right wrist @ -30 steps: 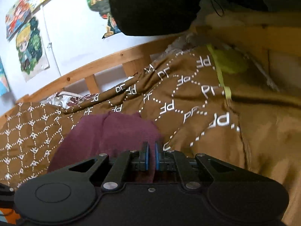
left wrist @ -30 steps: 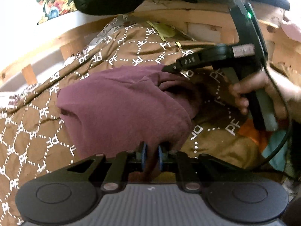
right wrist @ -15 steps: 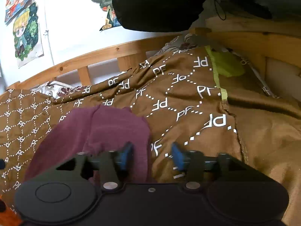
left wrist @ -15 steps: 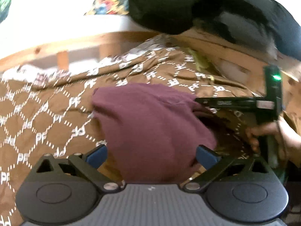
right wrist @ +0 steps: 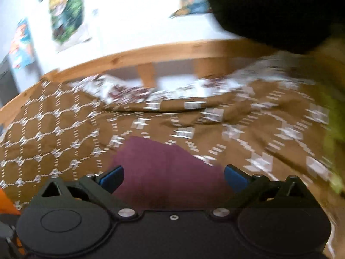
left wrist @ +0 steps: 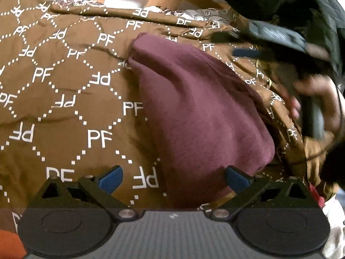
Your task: Fold small clothes
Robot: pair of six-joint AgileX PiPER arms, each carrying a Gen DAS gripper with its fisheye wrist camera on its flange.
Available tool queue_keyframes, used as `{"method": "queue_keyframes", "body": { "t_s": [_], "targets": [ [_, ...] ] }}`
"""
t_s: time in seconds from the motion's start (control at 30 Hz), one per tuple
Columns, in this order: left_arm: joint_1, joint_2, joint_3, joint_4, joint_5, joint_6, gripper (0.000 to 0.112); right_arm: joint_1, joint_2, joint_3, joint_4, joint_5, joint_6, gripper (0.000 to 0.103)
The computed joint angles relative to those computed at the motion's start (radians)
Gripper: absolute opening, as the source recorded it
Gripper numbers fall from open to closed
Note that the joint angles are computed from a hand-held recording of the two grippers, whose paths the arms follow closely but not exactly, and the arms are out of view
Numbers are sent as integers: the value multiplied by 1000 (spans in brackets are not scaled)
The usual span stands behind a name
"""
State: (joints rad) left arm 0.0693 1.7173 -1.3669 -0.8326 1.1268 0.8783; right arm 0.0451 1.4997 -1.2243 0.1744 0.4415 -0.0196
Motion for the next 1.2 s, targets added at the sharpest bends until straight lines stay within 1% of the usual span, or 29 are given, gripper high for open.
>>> {"method": "queue_keyframes", "body": {
  "t_s": [0.07,0.17,0.23,0.27,0.3,0.37,0.4,0.43,0.47,0.5,0.53,0.6,0.67,0.7,0.77,0.83,0.87,0.9,0.93,1.0,1.1,1.13,1.17,1.2],
  "targets": [
    [3,13,-14,6,14,-17,102,4,131,-166,77,93,-84,99],
    [0,32,-44,3,32,-45,102,18,283,-359,121,167,-113,94],
    [-3,45,-65,-2,39,-57,102,29,395,-511,122,245,-120,86],
    [-3,51,-73,-6,45,-60,102,40,446,-583,96,285,-109,84],
    [-3,59,-80,-12,49,-62,102,54,495,-655,65,330,-102,78],
    [-3,72,-91,-21,58,-64,102,87,556,-740,-10,380,-103,56],
    [-3,77,-94,-23,61,-62,102,106,574,-762,-57,396,-105,30],
    [-2,79,-94,-23,66,-61,102,122,571,-750,-95,386,-107,17],
    [-3,81,-94,-22,68,-59,102,130,544,-698,-116,348,-114,15],
    [-4,83,-93,-21,70,-56,102,135,509,-636,-136,291,-115,11],
    [-6,86,-92,-20,68,-54,102,140,475,-575,-164,234,-97,11],
    [-9,85,-86,-19,63,-51,102,139,406,-464,-243,127,-2,11],
    [-14,89,-87,-16,55,-51,102,113,364,-396,-255,60,80,11],
    [-19,89,-86,-11,52,-54,102,97,359,-384,-255,50,116,11],
    [-27,82,-79,-3,41,-55,102,77,366,-380,-274,71,176,18],
    [-25,72,-68,1,36,-50,102,73,352,-352,-293,68,197,37],
    [-25,69,-64,1,36,-49,102,76,334,-327,-301,50,209,42],
    [-25,69,-63,1,35,-51,102,77,319,-312,-293,39,207,50],
    [-25,70,-64,2,37,-53,102,80,308,-306,-287,36,205,55],
    [-24,70,-62,2,37,-51,102,98,286,-288,-283,16,189,60],
    [-22,61,-42,-1,30,-39,102,138,272,-293,-241,32,110,62],
    [-19,57,-35,0,28,-34,102,149,260,-282,-221,32,74,65],
    [-18,56,-31,1,25,-32,102,161,254,-276,-219,33,50,66],
    [-17,53,-24,1,23,-30,102,180,249,-266,-252,37,56,69]
  ]
}}
